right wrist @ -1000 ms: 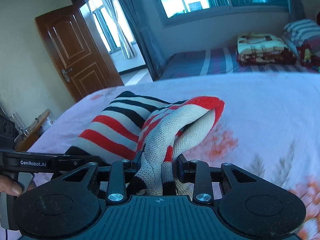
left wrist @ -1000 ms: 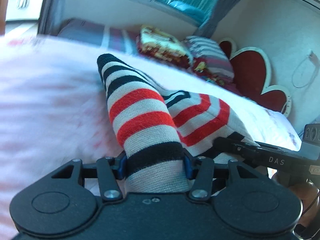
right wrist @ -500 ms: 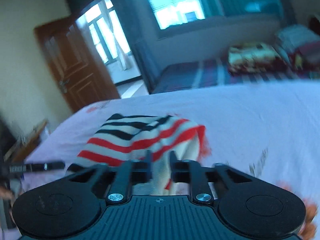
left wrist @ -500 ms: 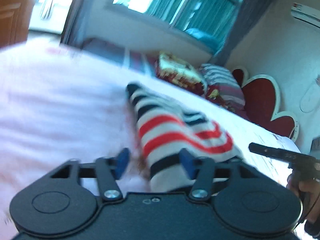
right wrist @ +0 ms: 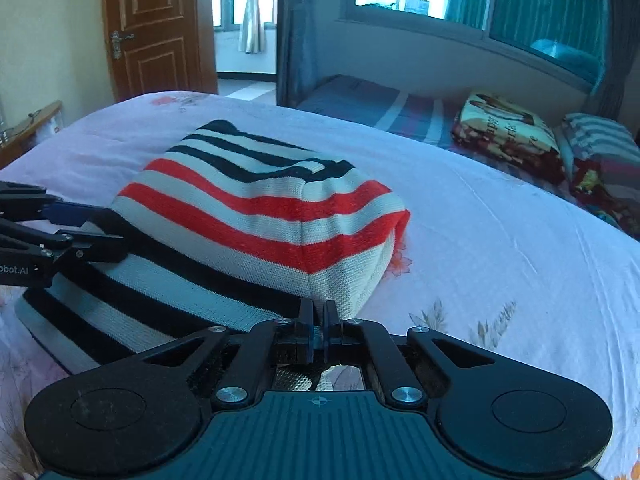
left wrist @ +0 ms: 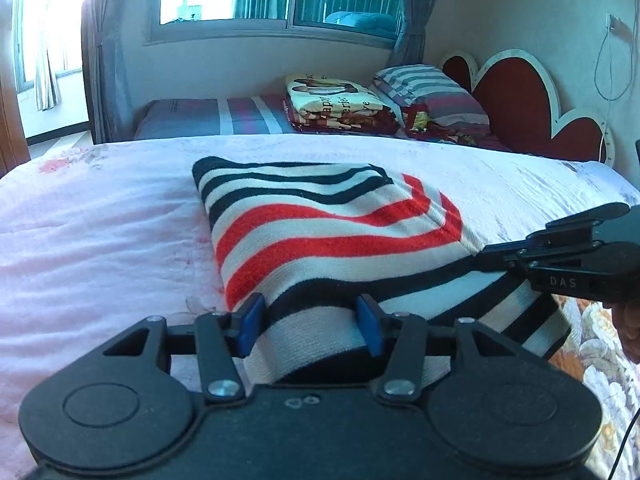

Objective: Fold small clothes
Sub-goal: 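Open both grippers and withdraw them from the folded sweater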

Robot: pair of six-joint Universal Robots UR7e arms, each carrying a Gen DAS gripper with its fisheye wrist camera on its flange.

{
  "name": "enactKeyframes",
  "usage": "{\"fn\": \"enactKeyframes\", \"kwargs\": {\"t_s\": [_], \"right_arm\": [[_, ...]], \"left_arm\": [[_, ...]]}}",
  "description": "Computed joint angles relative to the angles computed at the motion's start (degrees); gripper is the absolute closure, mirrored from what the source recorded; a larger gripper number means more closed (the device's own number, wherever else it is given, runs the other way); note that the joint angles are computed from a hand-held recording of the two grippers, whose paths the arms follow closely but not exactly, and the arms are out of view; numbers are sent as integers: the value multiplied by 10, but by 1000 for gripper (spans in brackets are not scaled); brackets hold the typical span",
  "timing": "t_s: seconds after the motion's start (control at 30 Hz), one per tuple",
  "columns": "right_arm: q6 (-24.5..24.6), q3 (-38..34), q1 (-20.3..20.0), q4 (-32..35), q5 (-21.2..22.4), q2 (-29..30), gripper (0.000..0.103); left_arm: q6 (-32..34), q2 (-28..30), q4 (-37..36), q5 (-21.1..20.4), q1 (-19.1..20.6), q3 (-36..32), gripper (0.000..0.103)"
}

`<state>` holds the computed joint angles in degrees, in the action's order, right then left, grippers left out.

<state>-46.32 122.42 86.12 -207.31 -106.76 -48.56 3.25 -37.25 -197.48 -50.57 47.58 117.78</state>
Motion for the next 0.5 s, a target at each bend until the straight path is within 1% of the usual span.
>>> {"fn": "enactKeyframes", "kwargs": {"t_s": [0.03,0.07,0.1,0.13,0.2,0.3,0.37,0.43,0.5], "right_arm": [[-2,11,6,-18,0,-8,101],[-7,30,7,-34,18,-20,101],[-5,51,5,-29,34,-42,101],[0,65,6,-17,43,-58,101],[-15,88,9,-8,55,-71,101],[-40,96,15,-11,35,-57,101],[-38,86,16,-18,-1,-38,101],[-20,83,5,-1,1,-40,101],[-27,84,2,-9,-1,-35,102]], "left_arm": [[4,-6,-10,2,-6,9,60],[9,-14,-26,8,-15,25,61],[14,-13,-41,11,-17,30,61],[6,-20,-52,18,-24,47,61],[-13,-26,-65,31,-34,73,61],[-58,-29,-33,42,-37,89,60],[-74,-27,-36,38,-36,96,58],[-79,-24,-40,44,-39,100,58],[-83,-19,-44,49,-40,100,58]]}}
